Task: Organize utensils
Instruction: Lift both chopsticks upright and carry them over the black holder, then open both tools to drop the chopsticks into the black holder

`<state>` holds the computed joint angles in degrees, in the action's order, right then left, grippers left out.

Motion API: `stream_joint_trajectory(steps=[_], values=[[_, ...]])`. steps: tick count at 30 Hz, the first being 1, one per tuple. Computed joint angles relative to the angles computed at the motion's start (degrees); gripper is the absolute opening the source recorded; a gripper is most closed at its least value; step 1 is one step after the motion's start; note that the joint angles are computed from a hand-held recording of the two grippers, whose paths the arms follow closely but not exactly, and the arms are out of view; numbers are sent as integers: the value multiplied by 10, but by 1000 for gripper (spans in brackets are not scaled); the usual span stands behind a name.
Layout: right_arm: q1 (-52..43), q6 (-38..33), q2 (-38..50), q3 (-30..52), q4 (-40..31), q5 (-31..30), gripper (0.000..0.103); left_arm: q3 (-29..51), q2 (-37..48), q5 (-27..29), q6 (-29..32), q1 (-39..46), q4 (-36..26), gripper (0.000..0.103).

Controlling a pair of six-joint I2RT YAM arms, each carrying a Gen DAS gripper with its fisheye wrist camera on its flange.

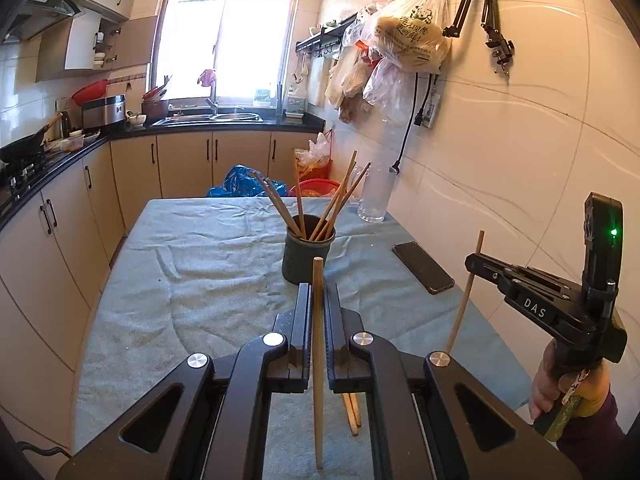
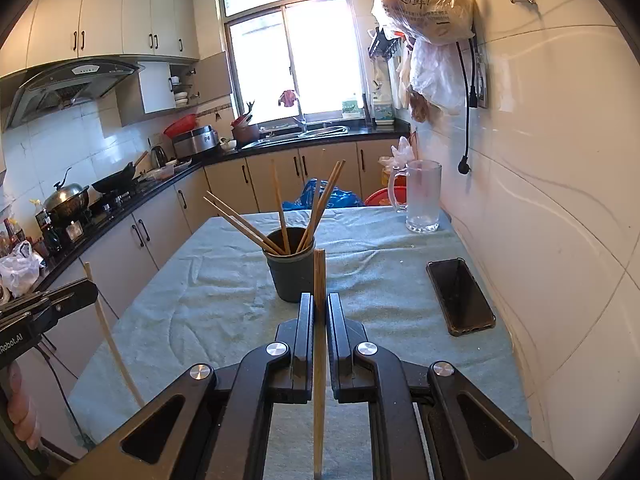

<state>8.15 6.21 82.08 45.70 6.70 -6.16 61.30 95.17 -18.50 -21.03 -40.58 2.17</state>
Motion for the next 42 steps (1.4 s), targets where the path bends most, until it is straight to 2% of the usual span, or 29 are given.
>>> stream_joint_trajectory(steps=[15, 21, 27, 32, 36, 42], values=[[-9, 2, 12, 29, -2, -11, 7, 66, 24, 14, 17, 19, -31, 5], [-14, 4, 34, 64, -12, -19, 7, 125, 51, 37, 23, 37, -65, 5], [-16, 6, 78, 139, -37, -29, 7, 215, 82, 38, 46, 47, -104, 5], [-9, 6, 121, 222, -56, -22, 7, 335, 130, 25, 73, 55, -127, 5], [-12, 28, 166, 307, -67, -35, 7, 475, 202, 30, 72, 72, -170, 5], [-8, 58, 247, 436, -74, -26, 7, 769, 373, 34, 56, 99, -295, 5]])
